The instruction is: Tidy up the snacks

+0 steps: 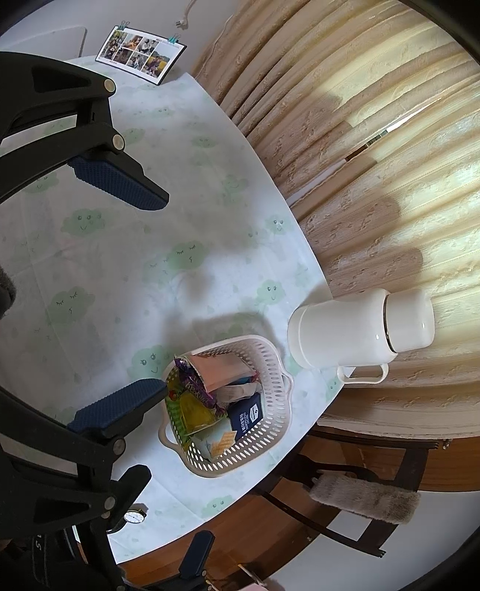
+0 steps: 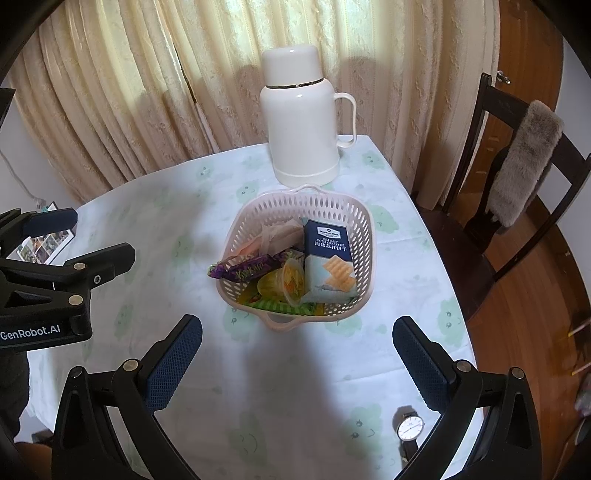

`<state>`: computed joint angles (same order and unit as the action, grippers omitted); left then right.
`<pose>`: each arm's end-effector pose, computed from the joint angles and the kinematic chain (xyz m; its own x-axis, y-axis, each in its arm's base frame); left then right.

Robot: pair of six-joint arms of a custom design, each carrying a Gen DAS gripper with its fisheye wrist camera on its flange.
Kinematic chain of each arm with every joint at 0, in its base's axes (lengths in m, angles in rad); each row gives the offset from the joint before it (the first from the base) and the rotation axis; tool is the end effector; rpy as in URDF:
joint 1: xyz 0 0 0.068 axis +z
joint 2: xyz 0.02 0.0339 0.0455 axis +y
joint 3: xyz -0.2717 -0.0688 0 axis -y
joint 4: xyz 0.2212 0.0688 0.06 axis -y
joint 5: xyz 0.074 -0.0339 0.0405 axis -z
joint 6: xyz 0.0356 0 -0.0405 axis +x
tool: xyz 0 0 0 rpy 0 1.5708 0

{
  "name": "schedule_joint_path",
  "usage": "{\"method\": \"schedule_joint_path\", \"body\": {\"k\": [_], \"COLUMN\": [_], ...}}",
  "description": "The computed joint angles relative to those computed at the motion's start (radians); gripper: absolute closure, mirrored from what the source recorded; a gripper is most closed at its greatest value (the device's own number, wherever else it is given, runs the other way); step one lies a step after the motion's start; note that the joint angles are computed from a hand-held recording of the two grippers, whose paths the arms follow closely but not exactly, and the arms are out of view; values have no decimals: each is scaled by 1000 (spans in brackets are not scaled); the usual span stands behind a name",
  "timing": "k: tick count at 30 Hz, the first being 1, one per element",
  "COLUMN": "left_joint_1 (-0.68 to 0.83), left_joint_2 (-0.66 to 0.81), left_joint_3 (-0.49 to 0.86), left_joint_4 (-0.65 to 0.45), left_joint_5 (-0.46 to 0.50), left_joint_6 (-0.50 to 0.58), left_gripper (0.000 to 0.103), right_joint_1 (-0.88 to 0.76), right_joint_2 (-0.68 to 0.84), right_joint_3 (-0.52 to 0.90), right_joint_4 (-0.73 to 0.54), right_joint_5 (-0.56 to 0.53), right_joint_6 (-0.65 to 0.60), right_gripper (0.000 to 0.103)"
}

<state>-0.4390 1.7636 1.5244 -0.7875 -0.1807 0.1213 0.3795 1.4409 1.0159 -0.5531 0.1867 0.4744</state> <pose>0.3264 -0.1462 0.2928 -0.7284 0.4735 -0.4952 0.4252 0.8791 0.2153 0.2550 0.0946 0.2560 -0.8076 0.1611 -0.5672 0.1138 0.9864 0.1182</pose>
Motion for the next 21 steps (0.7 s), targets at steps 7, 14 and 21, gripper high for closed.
{"method": "schedule_joint_path", "body": {"k": [7, 14, 21], "left_joint_1": [0, 2, -4], "left_joint_2": [3, 5, -2], "left_joint_3": [3, 8, -13], "left_joint_4": [0, -3, 10], "left_joint_5": [1, 1, 7], "left_joint_6": [-1, 3, -1], "left_gripper": [12, 12, 12], "right_joint_1": [-3, -7, -8], "right_joint_2": [8, 16, 24], "right_joint_3": [-7, 0, 4], "right_joint_4": [12, 13, 11], "right_joint_5": [-8, -15, -18], "right_joint_6": [-10, -18, -21], "right_gripper": [1, 1, 1]}}
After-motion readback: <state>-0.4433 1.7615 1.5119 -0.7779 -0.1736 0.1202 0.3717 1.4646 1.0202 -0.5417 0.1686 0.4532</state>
